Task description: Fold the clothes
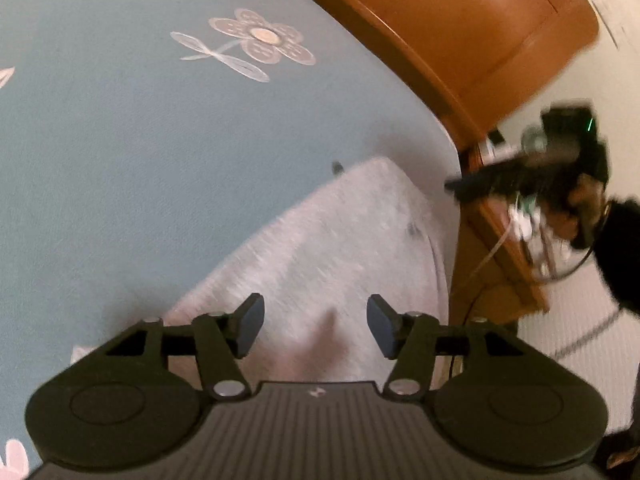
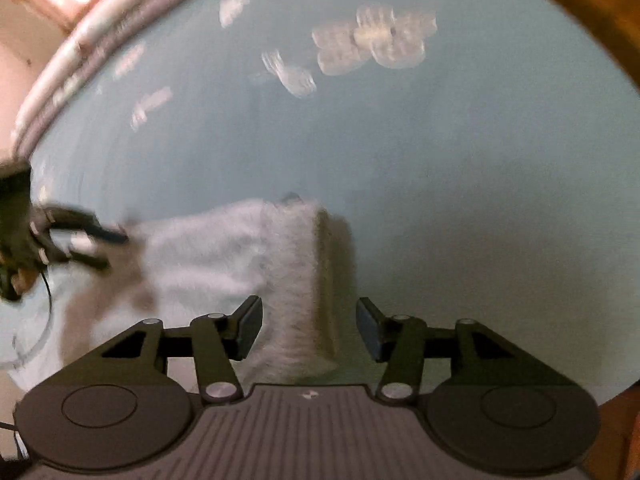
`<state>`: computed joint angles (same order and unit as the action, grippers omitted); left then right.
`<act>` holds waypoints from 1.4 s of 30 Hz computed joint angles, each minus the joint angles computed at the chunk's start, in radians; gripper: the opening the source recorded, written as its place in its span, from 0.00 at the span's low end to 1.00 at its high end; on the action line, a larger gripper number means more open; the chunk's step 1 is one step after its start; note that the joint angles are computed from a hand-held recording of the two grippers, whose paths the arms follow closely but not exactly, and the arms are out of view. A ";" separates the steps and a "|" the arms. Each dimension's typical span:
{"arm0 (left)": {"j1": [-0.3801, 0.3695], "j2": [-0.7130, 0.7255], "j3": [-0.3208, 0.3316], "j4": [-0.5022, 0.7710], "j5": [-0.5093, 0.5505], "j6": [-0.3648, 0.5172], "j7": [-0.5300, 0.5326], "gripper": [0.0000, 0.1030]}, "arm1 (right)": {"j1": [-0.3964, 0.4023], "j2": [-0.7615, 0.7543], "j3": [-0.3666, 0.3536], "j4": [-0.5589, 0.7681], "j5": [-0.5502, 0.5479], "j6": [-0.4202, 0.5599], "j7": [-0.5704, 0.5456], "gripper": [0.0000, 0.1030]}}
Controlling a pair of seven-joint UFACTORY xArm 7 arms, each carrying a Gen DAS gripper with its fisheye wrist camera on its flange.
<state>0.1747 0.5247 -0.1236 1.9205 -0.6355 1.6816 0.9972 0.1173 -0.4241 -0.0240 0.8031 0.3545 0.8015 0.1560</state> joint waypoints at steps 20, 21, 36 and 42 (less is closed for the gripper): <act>-0.035 -0.372 0.129 -0.445 0.225 -0.329 -0.061 0.56 | 0.165 0.232 0.134 0.216 0.059 -0.020 0.094 0.80; -0.031 -0.389 0.139 -0.470 0.228 -0.339 -0.069 0.57 | 0.175 0.272 0.145 0.252 0.057 -0.029 0.099 0.80; 0.052 -0.468 0.215 -0.674 0.144 -0.580 -0.139 0.58 | 0.360 0.670 0.209 0.585 -0.459 0.134 0.367 1.00; 0.061 -0.393 0.193 -0.600 -0.059 -0.568 -0.007 0.61 | 0.365 0.676 0.201 0.622 -0.454 0.185 0.414 1.00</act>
